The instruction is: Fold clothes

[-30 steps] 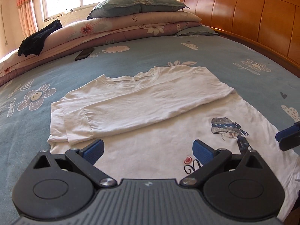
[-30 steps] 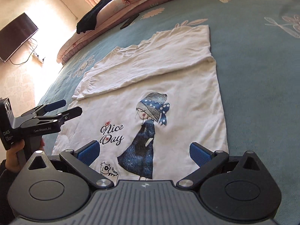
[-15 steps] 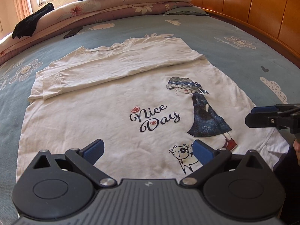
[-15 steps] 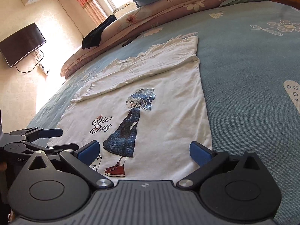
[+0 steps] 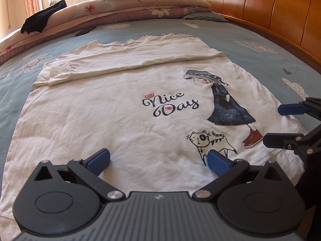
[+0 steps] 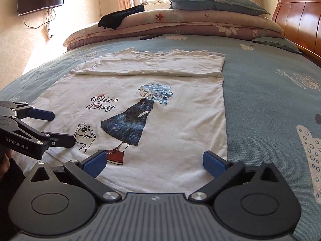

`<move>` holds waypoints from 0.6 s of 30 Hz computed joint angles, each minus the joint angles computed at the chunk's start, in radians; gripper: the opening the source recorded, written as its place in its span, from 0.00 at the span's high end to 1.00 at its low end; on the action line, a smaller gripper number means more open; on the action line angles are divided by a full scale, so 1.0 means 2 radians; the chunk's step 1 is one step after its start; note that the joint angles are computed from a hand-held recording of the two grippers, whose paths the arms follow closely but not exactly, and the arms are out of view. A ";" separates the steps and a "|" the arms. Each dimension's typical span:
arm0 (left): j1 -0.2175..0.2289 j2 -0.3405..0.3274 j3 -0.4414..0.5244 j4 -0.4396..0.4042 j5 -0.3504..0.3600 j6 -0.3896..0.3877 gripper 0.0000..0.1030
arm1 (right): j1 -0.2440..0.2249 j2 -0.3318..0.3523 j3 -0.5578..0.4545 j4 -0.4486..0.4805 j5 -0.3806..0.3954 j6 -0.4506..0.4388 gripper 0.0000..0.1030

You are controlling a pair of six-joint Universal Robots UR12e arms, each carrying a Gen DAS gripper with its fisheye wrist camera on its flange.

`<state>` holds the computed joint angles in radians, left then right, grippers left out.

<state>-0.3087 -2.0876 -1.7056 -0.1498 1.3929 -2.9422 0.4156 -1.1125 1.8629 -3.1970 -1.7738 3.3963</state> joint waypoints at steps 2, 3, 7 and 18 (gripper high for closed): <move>0.000 0.003 -0.001 -0.006 0.004 -0.002 0.00 | 0.005 0.000 -0.001 0.007 -0.015 -0.018 0.00; -0.001 0.004 -0.001 -0.012 0.007 -0.003 0.00 | 0.007 0.000 0.000 0.008 -0.020 -0.023 0.00; -0.003 0.007 0.005 -0.002 0.021 -0.009 0.01 | 0.004 -0.009 0.008 0.000 -0.019 0.001 0.00; -0.039 -0.068 0.149 -0.055 0.062 -0.035 0.01 | 0.011 -0.004 0.001 0.019 -0.055 -0.025 0.00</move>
